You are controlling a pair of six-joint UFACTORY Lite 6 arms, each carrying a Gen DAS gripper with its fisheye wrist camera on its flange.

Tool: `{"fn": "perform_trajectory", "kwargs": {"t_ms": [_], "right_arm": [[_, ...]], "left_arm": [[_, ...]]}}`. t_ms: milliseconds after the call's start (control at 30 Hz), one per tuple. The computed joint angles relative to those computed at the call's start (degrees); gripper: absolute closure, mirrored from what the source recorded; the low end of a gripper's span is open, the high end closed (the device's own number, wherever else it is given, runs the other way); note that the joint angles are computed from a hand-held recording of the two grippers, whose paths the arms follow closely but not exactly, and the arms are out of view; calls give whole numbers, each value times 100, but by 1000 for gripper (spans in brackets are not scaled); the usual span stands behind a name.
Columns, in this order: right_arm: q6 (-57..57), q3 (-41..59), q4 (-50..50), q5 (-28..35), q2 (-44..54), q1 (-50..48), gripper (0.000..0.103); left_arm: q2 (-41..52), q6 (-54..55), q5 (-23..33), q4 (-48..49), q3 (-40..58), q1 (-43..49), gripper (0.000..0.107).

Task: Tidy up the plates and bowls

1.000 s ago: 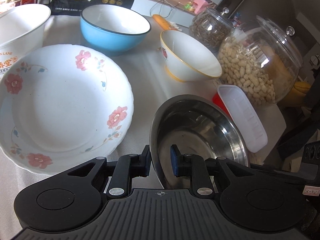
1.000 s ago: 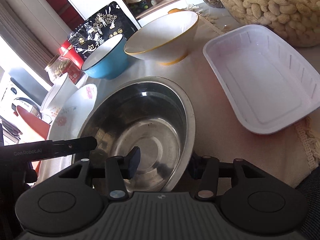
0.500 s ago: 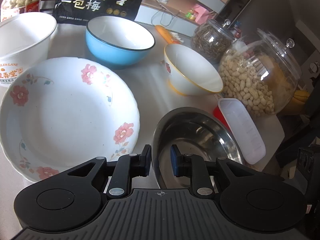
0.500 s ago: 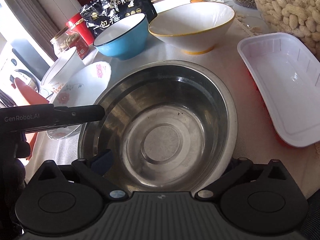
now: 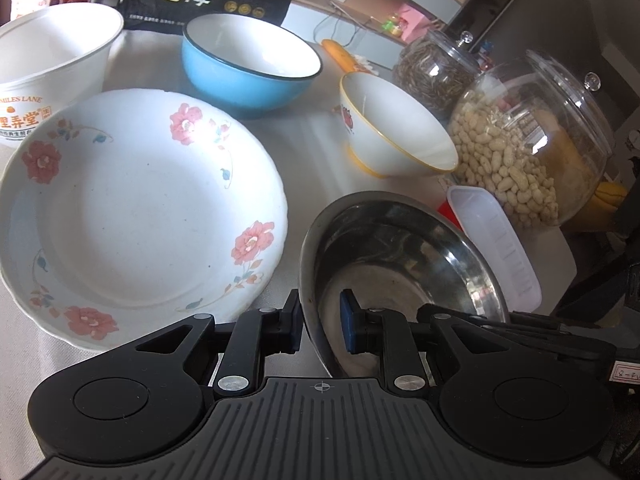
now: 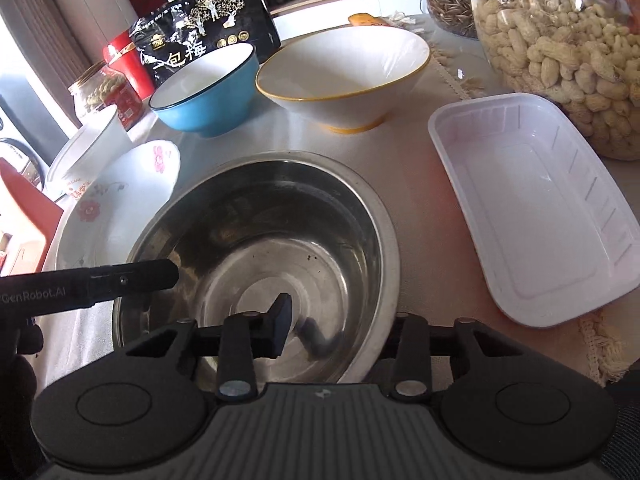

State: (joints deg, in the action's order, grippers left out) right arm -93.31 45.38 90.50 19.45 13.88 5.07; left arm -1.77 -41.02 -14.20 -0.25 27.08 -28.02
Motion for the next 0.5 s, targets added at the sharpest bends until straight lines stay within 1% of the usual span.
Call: {"fn": "perform_trajectory", "kwargs": {"t_ms": [33, 67, 133, 167, 200, 233, 267, 300, 333, 400, 500], "right_arm": [[-94, -5, 129, -29, -94, 25, 69], [-375, -45, 480, -144, -249, 123, 69], [-1288, -148, 1493, -354, -568, 339, 69], [-1617, -125, 1922, -462, -735, 495, 68], [-1705, -46, 2129, -482, -800, 610, 67], [-1565, 83, 2101, -447, -798, 708, 67], [-1353, 254, 1988, -398, -739, 840, 67], [-1174, 462, 1900, -393, -603, 1012, 67], [-1189, 601, 1971, -391, -467, 1154, 67], [-1332, 1031, 2247, -511, 43, 1648, 67], [-1125, 1647, 2123, -710, 803, 2242, 67]], "left_arm": [[-175, -7, -98, 3, -120, 12, 86], [-483, 13, -197, 26, -303, 43, 86], [-1217, 146, -220, -41, -626, 136, 83], [-1638, 381, -150, -269, -781, 212, 83], [-1997, 844, -39, -735, -900, 296, 85], [-2291, 1348, 51, -1227, -1011, 408, 85], [-2562, 1681, 142, -1531, -1145, 601, 85], [-2757, 1775, 256, -1596, -1264, 845, 85], [-2907, 1668, 375, -1461, -1383, 1105, 85], [-3142, 1042, 577, -770, -1649, 1688, 85], [-3312, 747, 659, -276, -1986, 2338, 85]]}}
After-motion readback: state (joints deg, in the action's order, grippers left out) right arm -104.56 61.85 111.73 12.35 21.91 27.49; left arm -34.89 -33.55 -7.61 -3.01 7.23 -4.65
